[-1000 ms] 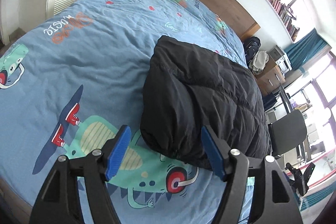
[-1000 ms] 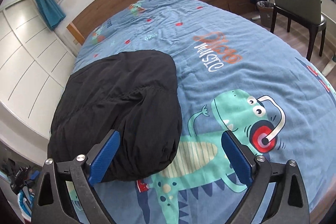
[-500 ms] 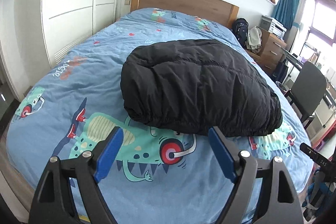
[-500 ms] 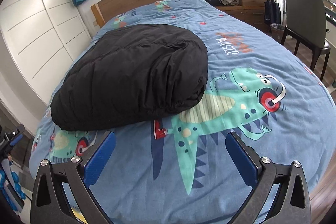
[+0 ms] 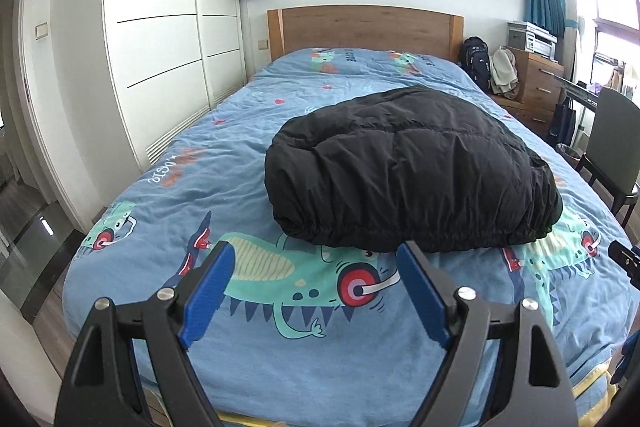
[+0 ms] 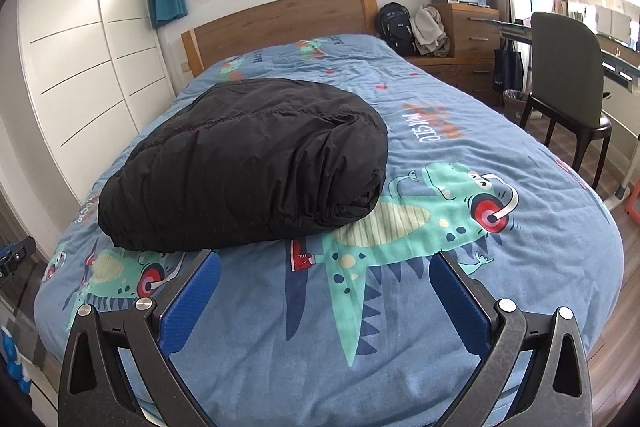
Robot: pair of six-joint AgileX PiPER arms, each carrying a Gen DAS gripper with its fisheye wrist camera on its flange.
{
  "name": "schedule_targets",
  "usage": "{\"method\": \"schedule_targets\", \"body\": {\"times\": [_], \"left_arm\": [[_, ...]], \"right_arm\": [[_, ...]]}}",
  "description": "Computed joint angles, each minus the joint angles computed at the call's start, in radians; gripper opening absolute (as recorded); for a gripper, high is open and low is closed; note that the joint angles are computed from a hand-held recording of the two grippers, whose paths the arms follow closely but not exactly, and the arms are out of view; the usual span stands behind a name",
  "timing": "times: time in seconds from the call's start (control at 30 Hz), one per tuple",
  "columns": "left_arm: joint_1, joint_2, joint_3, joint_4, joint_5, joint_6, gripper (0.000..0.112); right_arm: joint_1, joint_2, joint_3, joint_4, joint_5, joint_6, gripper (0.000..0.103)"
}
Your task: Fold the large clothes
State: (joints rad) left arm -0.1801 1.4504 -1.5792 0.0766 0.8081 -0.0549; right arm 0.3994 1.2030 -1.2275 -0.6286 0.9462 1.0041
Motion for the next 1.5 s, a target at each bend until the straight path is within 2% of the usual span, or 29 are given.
{"method": "schedule_targets", "body": {"times": [0.37, 1.1, 1.5], "left_arm": [[-0.050, -0.008, 0.040, 0.120, -0.048, -0.073, 0.083], [-0.040, 0.126, 0.032, -0.002, -0.039, 0.041, 0.083], [-0.026, 0.180, 0.030, -0.037, -0.011, 0.075, 0.083]], "right_arm": [[0.002, -0.015, 0.080, -0.035, -0.018, 0.049, 0.102], [-0.041, 0.085, 0.120, -0.009, -0.072, 0.034, 0.102], [-0.029, 0.141, 0.087, -0.021, -0.053, 0.013, 0.102]]}}
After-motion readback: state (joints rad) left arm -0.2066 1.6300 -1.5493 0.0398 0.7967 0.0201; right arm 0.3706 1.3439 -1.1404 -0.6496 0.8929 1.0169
